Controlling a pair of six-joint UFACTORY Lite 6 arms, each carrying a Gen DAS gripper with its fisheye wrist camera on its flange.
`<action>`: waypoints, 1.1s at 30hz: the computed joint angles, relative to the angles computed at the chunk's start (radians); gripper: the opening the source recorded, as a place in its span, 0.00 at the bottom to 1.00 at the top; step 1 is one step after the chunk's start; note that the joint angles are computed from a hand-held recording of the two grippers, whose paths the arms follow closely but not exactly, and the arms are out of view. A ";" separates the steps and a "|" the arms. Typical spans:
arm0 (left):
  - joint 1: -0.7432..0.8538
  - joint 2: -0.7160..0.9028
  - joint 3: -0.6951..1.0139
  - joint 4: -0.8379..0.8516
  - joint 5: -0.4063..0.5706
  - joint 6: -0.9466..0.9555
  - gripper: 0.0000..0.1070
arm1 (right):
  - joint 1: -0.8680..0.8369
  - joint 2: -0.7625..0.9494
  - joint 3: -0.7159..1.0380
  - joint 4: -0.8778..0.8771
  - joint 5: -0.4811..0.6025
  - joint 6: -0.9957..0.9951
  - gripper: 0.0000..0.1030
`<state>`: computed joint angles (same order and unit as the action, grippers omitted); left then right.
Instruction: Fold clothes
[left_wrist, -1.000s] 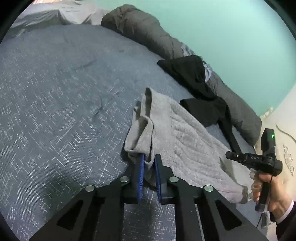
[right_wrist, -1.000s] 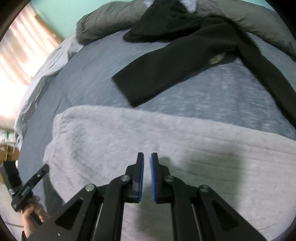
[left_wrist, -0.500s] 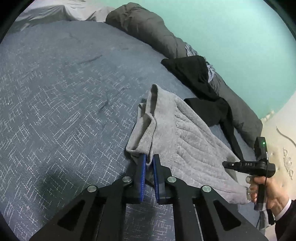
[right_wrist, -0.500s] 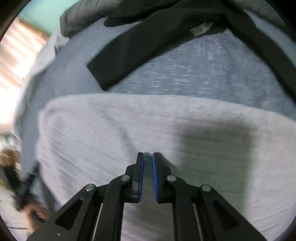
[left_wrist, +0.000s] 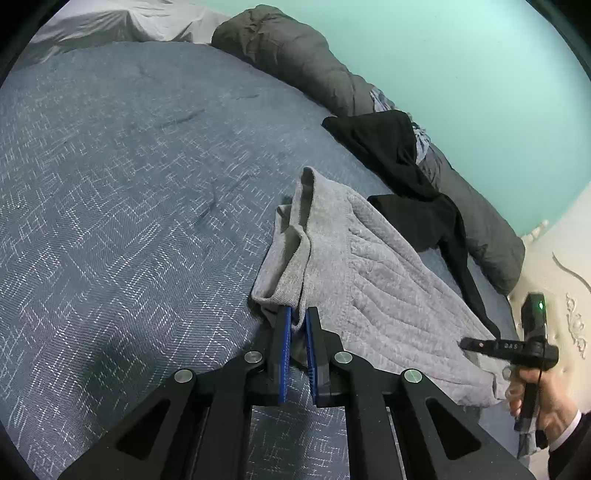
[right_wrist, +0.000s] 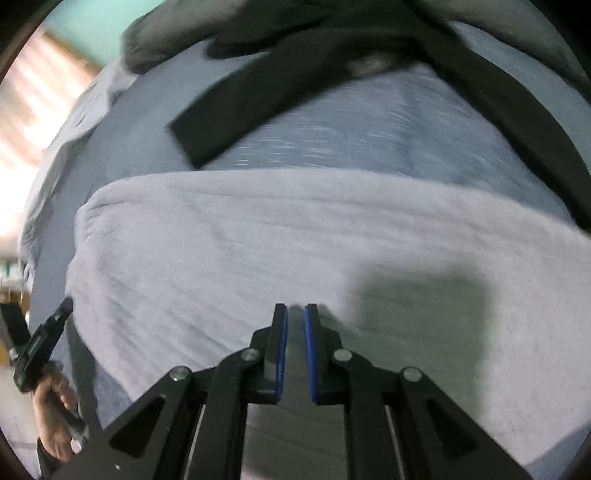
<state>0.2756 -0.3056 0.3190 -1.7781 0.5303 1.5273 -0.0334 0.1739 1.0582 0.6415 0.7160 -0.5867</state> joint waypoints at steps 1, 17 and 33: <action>-0.003 -0.004 -0.004 -0.003 -0.002 -0.001 0.08 | -0.056 -0.029 -0.036 0.064 0.020 -0.057 0.08; -0.008 -0.049 -0.015 0.034 -0.021 -0.059 0.09 | -0.540 -0.502 -0.555 0.291 0.179 -0.492 0.37; 0.005 -0.055 -0.012 0.060 -0.007 -0.085 0.09 | -0.247 -0.585 -0.675 0.646 0.072 -0.792 0.37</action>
